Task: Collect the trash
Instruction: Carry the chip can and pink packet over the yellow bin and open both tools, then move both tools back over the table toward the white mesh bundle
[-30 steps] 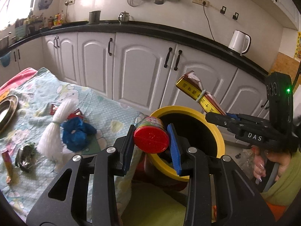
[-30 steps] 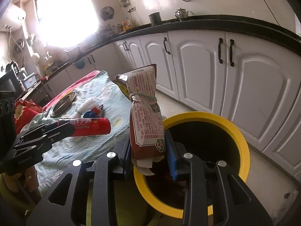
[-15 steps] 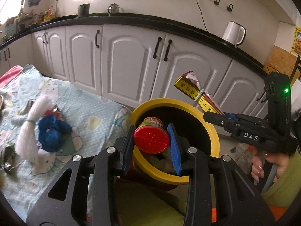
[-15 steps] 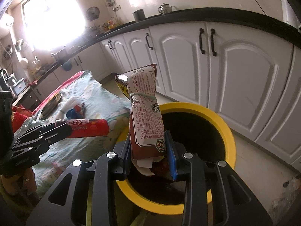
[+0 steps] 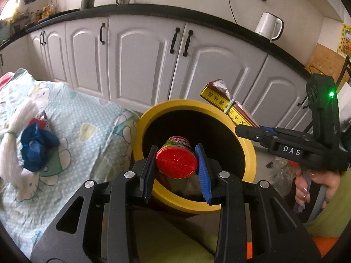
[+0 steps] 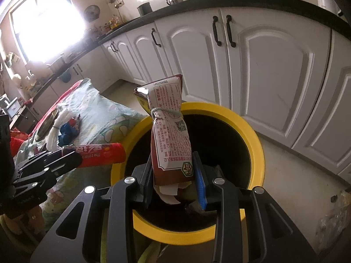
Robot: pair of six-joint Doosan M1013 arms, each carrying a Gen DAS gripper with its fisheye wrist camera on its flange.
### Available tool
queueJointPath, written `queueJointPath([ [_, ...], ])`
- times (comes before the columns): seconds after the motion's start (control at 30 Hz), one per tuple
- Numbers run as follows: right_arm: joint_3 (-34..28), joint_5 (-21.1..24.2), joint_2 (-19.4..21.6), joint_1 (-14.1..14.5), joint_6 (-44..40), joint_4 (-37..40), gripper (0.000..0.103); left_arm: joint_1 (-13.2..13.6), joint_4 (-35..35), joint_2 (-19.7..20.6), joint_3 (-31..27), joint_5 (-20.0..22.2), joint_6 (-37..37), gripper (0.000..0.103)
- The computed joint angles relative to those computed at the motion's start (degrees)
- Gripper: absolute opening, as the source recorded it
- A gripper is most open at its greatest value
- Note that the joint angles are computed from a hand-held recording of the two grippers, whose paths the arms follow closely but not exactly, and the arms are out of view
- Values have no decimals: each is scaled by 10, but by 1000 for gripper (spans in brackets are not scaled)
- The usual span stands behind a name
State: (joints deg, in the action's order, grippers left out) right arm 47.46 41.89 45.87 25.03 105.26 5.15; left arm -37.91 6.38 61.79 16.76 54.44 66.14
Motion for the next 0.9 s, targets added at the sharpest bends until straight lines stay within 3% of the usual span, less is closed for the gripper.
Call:
queueJointPath([
  [0.67,-11,24,13,-4,34,-7,33,4,-38,47,-80,56,14,28],
  [0.73,-9,23,12,-5,43,-10,33,3,-29,37,-58,39,8,34],
  [0.77,-9,24,13,-5,46,-14,34,3,-26,30,-45,30,4,43],
  [0.9,-1,13,8,-4,67,-32,49,5,-21,5,4,-2,-18,59],
])
